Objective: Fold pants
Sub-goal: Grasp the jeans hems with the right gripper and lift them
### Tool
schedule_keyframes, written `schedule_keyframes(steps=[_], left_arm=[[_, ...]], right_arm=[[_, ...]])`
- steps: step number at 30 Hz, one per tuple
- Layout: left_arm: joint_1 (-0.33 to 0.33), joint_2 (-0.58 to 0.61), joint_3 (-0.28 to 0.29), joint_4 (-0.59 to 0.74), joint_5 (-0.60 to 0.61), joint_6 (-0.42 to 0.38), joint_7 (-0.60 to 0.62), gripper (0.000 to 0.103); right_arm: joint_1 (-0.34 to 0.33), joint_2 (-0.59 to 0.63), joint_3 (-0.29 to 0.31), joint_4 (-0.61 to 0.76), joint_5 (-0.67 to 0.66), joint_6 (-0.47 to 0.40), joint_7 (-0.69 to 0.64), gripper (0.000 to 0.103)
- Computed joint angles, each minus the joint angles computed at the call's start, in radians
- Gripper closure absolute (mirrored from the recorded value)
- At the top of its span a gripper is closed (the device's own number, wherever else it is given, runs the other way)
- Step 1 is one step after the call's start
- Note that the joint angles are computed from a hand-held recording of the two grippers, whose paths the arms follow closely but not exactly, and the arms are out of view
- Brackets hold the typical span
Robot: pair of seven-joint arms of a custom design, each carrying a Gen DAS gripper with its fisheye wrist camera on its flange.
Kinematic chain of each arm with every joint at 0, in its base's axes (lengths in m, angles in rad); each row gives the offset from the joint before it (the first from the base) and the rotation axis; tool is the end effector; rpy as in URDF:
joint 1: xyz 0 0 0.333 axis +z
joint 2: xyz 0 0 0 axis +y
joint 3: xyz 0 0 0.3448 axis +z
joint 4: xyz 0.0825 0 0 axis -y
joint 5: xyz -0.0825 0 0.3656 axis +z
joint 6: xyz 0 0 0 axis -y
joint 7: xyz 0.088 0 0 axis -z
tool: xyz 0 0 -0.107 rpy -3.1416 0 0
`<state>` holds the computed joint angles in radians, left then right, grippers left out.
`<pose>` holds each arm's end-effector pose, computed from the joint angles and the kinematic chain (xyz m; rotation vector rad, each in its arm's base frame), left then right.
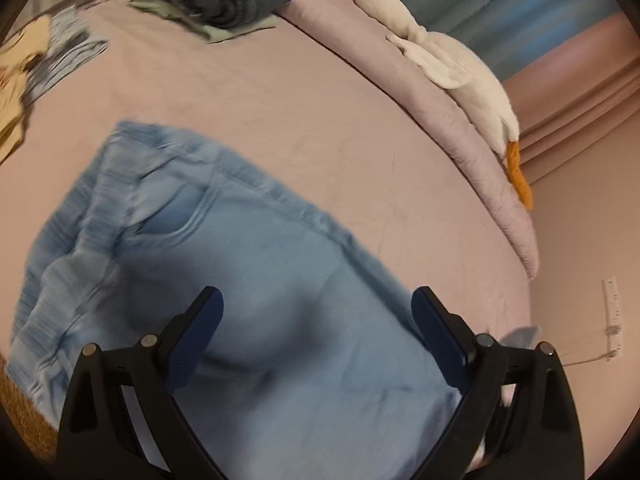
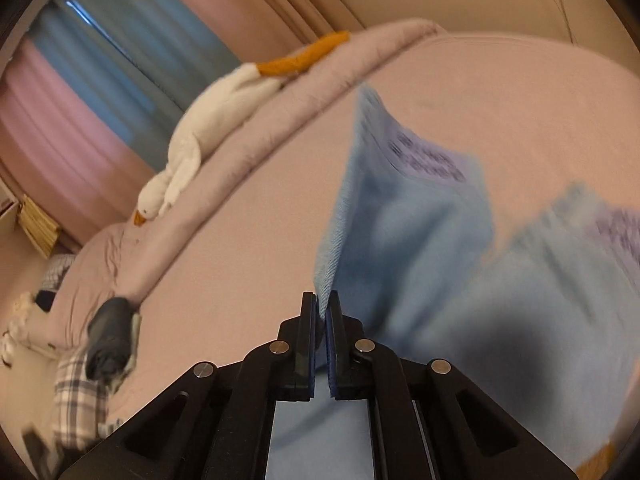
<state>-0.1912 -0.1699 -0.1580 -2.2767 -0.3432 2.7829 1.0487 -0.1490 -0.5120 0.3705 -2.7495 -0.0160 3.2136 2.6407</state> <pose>0.4868 -0.1658 0.5396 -2.4641 1.5537 -1.0567 0.3728 0.1011 0.5113 -0.8469 2.0415 -0.3842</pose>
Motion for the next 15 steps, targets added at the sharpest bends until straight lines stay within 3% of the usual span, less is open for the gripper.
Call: schedule_keyframes(steps=[2, 3, 4, 6, 11, 14, 15], left_arm=[[0.012, 0.052, -0.018, 0.047, 0.055, -0.003, -0.040, 0.011], [0.002, 0.087, -0.011, 0.079, 0.023, -0.014, -0.010, 0.015], [-0.001, 0.115, -0.008, 0.105, -0.008, -0.027, 0.015, 0.028], [0.005, 0.172, -0.012, 0.164, -0.046, -0.072, 0.025, 0.036], [0.022, 0.274, -0.015, 0.283, 0.108, -0.168, -0.109, 0.043], [0.038, 0.312, -0.022, 0.329, 0.106, -0.210, -0.123, 0.045], [0.043, 0.322, -0.024, 0.342, 0.103, -0.223, -0.127, 0.055]], right_arm=[[0.028, 0.010, -0.032, -0.021, 0.005, 0.017, -0.008, 0.098], [0.049, 0.010, -0.056, -0.033, 0.015, 0.028, -0.010, 0.098], [0.074, 0.017, -0.079, -0.044, 0.026, 0.045, -0.013, 0.098], [0.104, 0.018, -0.102, -0.059, 0.046, 0.066, -0.022, 0.098], [0.150, 0.002, -0.128, -0.079, 0.082, 0.071, -0.052, 0.098], [0.180, -0.006, -0.150, -0.093, 0.101, 0.084, -0.064, 0.098], [0.189, -0.013, -0.156, -0.104, 0.107, 0.089, -0.069, 0.098]])
